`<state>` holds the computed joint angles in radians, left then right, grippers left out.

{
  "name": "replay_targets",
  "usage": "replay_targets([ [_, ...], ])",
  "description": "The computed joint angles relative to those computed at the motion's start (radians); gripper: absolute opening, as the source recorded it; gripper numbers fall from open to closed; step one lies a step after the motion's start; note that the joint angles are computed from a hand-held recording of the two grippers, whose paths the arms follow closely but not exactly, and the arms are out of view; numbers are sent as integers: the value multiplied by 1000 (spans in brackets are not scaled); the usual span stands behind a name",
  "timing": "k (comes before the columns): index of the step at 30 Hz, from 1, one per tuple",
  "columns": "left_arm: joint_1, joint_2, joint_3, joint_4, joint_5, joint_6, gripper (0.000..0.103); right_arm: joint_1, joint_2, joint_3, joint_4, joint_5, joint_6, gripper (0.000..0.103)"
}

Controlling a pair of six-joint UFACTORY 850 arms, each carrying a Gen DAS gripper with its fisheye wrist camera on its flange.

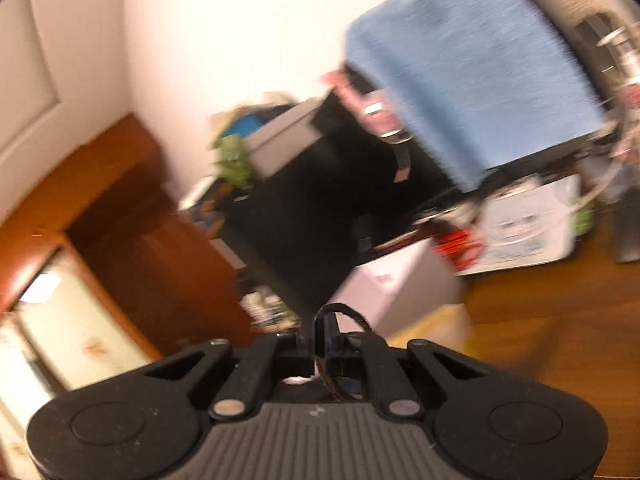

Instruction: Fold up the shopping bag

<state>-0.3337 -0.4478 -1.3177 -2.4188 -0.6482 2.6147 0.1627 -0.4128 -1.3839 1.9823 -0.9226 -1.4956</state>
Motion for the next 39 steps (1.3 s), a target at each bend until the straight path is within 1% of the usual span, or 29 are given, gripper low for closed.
replay_targets([
  [2, 0, -1, 0, 2, -2, -4, 12, 6, -37, -61, -59, -27, 74, 3],
  [3, 1, -2, -1, 3, -3, -6, 12, 11, -50, -85, -88, -17, 102, 3],
  [7, 7, -3, 0, 3, -7, -23, 12, 38, -79, -158, -213, 128, 171, 3],
  [11, 12, -6, 1, 1, -16, -39, 12, 60, -80, -185, -305, 264, 197, 3],
  [14, 5, -5, 11, -39, -17, 5, 12, 80, -72, -192, -365, 351, 191, 3],
  [18, 4, -1, 29, -52, -47, 31, 10, 110, -65, -207, -528, 485, 249, 3],
  [21, 5, 5, 49, -76, -87, 66, 9, 123, -66, -215, -617, 558, 291, 3],
  [24, 8, 15, 70, -88, -127, 83, 9, 124, -56, -208, -605, 605, 262, 2],
  [26, 9, 20, 82, -105, -153, 106, 8, 119, -51, -205, -595, 611, 252, 2],
  [28, 11, 22, 93, -112, -182, 113, 8, 110, -55, -211, -583, 584, 248, 2],
  [31, 16, 27, 108, -110, -224, 122, 8, 103, -50, -208, -579, 569, 248, 2],
  [35, 20, 34, 134, -114, -290, 164, 7, 71, -67, -228, -585, 490, 331, 2],
  [39, 23, 38, 137, -108, -314, 150, 7, 42, -108, -266, -626, 383, 440, 2],
])
